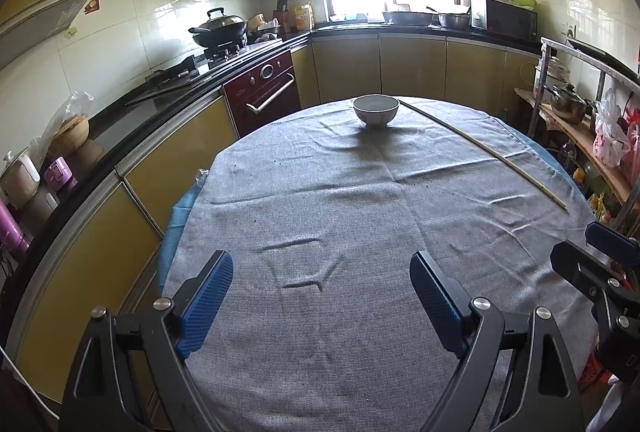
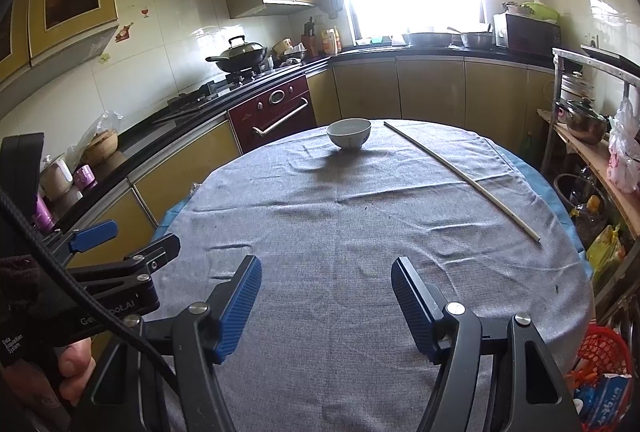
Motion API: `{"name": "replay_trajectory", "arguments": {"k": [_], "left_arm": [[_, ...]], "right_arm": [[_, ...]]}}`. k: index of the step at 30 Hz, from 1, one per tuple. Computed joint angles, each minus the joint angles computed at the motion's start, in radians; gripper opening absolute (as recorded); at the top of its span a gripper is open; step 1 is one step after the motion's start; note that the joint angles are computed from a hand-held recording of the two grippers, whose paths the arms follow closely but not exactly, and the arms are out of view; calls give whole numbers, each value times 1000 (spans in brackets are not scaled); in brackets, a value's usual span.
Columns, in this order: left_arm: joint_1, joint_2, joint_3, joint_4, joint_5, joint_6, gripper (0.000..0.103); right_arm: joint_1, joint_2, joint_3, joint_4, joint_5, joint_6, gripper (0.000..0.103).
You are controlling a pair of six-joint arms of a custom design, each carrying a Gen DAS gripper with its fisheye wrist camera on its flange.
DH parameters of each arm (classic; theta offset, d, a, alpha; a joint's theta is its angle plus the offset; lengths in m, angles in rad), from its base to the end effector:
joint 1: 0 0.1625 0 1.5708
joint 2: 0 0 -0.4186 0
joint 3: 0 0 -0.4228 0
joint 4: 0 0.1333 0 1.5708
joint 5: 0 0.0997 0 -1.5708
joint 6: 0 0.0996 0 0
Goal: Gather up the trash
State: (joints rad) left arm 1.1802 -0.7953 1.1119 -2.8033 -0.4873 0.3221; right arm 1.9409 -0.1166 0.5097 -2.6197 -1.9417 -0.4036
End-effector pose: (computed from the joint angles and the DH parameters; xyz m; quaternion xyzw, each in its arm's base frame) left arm -0.0971 -0.8171 0.3804 0.0545 0.7998 -0.3944 0.4493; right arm 0.4313 -0.8430 0.0365 0.2961 -0.8841 0.3136 0.1798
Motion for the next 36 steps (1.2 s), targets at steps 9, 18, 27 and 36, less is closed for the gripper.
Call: {"name": "replay_trajectory", "arguments": {"k": [9,18,27,36], "left_arm": [[2,5,-7,14,-4,4,90],[2,5,-7,25,-8,-2,90],[5,5,-8,31,-10,-3,90],[8,4,-6,31,-11,-8,90]], "right_arm": [[-4,3,-7,10,-2,11,71],[-5,5,-10,14,-5,17,71],[-7,6,-12,19,-5,20,71],[-7,6,-8,15,-9,23,71]]}}
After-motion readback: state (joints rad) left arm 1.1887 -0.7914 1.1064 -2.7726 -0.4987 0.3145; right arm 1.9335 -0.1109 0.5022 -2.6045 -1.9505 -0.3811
